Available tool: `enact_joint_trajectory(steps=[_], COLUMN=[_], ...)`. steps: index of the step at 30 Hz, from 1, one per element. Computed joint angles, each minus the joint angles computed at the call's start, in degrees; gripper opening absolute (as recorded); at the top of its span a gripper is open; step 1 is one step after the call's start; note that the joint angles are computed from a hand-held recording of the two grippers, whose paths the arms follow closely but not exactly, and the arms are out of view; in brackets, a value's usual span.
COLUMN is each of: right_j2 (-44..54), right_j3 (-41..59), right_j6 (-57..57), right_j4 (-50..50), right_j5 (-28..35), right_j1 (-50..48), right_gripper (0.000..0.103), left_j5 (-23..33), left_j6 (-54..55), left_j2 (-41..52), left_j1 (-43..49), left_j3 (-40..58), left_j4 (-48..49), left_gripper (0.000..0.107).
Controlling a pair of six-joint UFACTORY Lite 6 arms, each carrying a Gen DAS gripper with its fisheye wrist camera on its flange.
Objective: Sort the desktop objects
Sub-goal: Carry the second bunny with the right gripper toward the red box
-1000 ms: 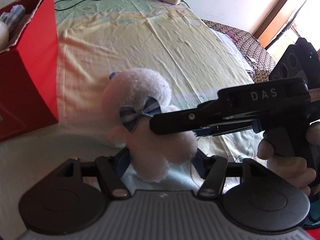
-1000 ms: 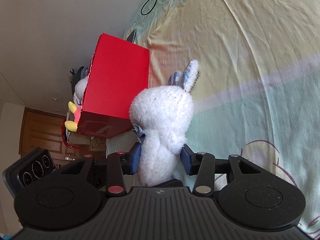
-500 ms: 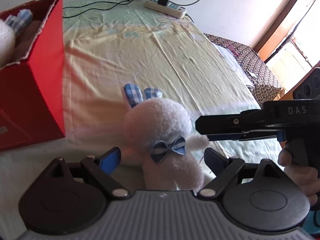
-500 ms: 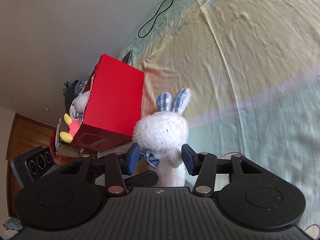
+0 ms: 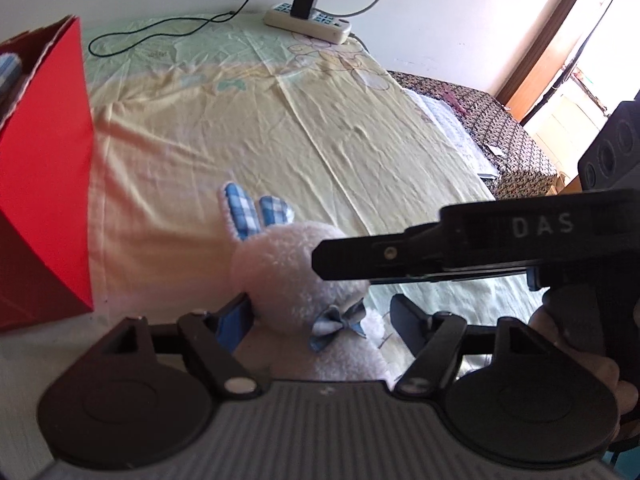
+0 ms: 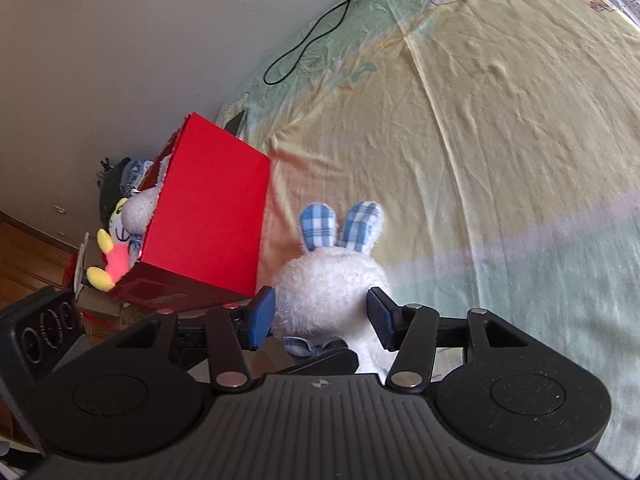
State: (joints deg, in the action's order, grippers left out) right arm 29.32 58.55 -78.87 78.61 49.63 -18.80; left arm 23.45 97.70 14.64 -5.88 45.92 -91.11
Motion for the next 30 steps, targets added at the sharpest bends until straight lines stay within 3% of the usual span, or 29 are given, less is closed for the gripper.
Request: enact_joint_trajectory(steps=[15,23,30], right_j2=[6.66,-0.55,-14.01], right_j3=[2.36,-4.11,-12.28], right_j6=[9.27,3.60,-2.30], right_j4=[-4.24,0.66,14.64], right_j5=[9.71,12.53,11.56], right_j1=[-6.66,-5.97,0.72], right_gripper=[0.053,0.053,0.054], left_j5=[-2.86,0.31,10.15], left_j6=[5.82,10.11,9.97], left_j2=[-1.13,-10.21,-16.22], left_j1=[-4.28,-0.41,11.10], left_j3=[-0.51,-4.80,-1.68], left_j4=[-6.05,-6.24,2.77], left_gripper=[0.073,0.074,0.074])
